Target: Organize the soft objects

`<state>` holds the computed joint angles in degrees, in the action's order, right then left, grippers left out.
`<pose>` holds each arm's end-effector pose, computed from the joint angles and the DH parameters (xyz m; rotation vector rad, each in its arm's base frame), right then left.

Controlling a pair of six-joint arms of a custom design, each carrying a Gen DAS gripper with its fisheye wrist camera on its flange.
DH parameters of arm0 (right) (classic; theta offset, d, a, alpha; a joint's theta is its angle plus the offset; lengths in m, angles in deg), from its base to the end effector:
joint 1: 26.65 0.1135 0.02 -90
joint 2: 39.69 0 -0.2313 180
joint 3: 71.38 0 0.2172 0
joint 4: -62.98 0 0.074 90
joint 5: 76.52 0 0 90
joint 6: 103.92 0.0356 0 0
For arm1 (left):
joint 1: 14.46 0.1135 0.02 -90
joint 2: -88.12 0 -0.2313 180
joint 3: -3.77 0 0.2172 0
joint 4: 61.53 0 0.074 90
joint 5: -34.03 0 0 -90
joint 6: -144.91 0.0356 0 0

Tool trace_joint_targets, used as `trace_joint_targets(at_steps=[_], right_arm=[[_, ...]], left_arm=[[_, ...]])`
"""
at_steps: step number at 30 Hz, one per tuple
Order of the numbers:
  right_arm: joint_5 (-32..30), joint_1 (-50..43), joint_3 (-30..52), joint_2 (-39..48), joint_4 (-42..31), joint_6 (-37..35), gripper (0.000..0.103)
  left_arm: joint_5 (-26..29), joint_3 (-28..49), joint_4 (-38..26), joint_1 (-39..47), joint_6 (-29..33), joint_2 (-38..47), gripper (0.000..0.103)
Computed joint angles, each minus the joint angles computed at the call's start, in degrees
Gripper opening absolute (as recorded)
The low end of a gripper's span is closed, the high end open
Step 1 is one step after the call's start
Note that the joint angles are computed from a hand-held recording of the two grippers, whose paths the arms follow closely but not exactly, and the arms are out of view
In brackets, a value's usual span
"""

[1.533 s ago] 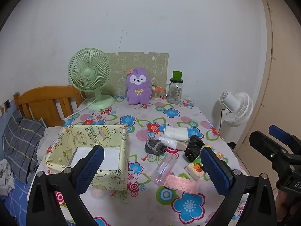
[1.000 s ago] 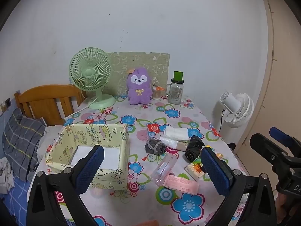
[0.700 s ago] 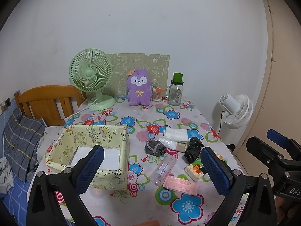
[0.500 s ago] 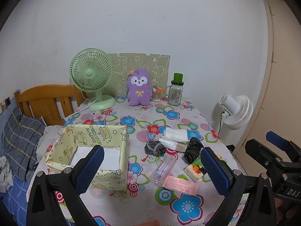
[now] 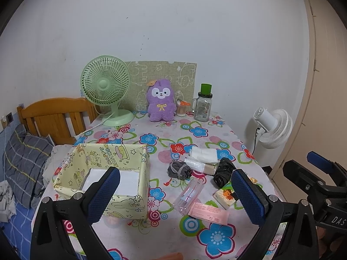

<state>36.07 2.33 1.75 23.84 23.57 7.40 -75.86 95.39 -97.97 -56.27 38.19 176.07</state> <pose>0.2024 0.0965 0.3036 0.0992 2.0479 0.1334 0.2457 -0.2035 0.3004 0.2606 2.0978 -0.2393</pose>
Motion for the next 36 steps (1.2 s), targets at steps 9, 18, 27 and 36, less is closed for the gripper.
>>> trace_joint_targets(at_steps=[9, 18, 27, 36], right_arm=[[-0.84, -0.60, -0.54, -0.57, -0.07, 0.72, 0.103], [-1.22, -0.88, -0.12, -0.13, -0.10, 0.47, 0.103], [-0.93, -0.71, 0.18, 0.07, -0.11, 0.34, 0.103], [-0.84, -0.57, 0.42, 0.18, -0.19, 0.29, 0.103]], left_arm=[[-0.01, 0.02, -0.18, -0.13, 0.14, 0.09, 0.103], [-0.08, 0.09, -0.50, -0.36, -0.31, 0.31, 0.103], [-0.28, -0.33, 0.12, -0.45, -0.20, 0.23, 0.103], [-0.16, -0.55, 0.26, -0.38, 0.08, 0.21, 0.103]])
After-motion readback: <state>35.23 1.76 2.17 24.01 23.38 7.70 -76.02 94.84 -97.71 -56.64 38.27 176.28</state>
